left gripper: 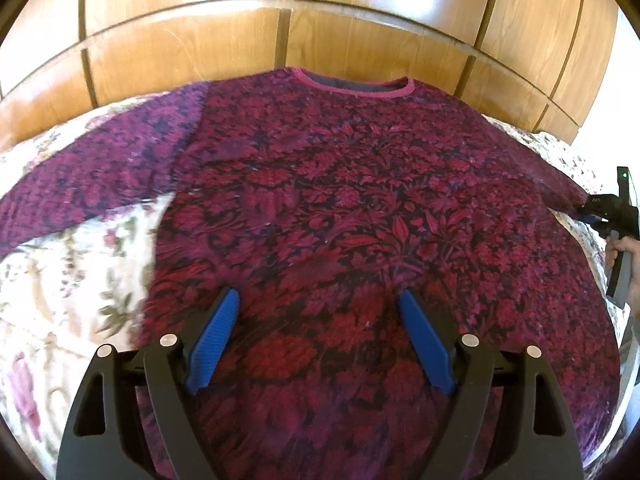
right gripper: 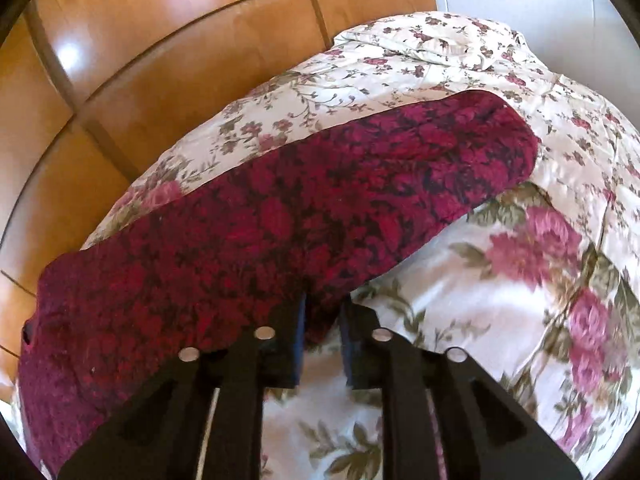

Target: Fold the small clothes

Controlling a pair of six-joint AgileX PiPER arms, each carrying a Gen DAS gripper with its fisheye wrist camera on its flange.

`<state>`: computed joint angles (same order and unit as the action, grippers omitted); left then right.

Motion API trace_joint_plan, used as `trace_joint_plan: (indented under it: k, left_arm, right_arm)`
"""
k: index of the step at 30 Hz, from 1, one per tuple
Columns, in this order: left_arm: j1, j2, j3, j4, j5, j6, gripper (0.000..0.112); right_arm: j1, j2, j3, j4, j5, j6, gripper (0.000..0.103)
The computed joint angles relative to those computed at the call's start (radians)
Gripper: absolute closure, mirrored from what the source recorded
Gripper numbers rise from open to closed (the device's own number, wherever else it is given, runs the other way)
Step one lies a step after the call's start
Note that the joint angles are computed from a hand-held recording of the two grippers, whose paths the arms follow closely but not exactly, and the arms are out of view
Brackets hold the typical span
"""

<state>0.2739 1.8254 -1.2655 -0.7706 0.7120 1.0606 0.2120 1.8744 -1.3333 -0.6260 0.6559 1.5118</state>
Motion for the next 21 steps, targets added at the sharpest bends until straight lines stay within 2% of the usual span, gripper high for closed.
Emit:
trace_joint_plan:
  k: [1,2,3,6,13,16,19,20,21]
  left_arm:
    - [0.021,-0.019,0.013,-0.014,0.009,0.011,0.031]
    - [0.057,-0.035,0.023,-0.038,0.041,0.029,0.031]
    - [0.093,-0.047,0.03,-0.054,0.073,0.042,0.031]
    - [0.179,-0.092,0.065,-0.06,0.094,0.072,0.031]
    - [0.377,-0.057,0.03,0.024,0.295,0.066,0.031]
    - [0.439,-0.045,0.041,0.024,0.379,0.099,0.039]
    - [0.485,-0.067,0.075,0.009,0.443,0.174,0.049]
    - [0.489,-0.072,0.084,0.01,0.454,0.19,0.061]
    - [0.489,-0.078,0.097,0.012,0.457,0.208,0.074]
  right_arm:
    - [0.005,-0.018,0.013,0.003,-0.002,-0.003,0.061]
    - [0.019,-0.049,0.039,-0.002,-0.01,-0.007,0.048]
    - [0.027,-0.08,0.063,-0.001,-0.013,-0.024,0.043]
    - [0.092,-0.159,0.144,0.064,-0.071,-0.103,0.039]
    - [0.26,-0.255,0.305,0.481,-0.28,-0.449,0.037]
    - [0.357,-0.283,0.363,0.52,-0.33,-0.427,0.036]
    - [0.461,-0.3,0.4,0.436,-0.346,-0.286,0.037]
    - [0.488,-0.297,0.404,0.401,-0.337,-0.242,0.039]
    - [0.531,-0.293,0.399,0.325,-0.307,-0.165,0.046]
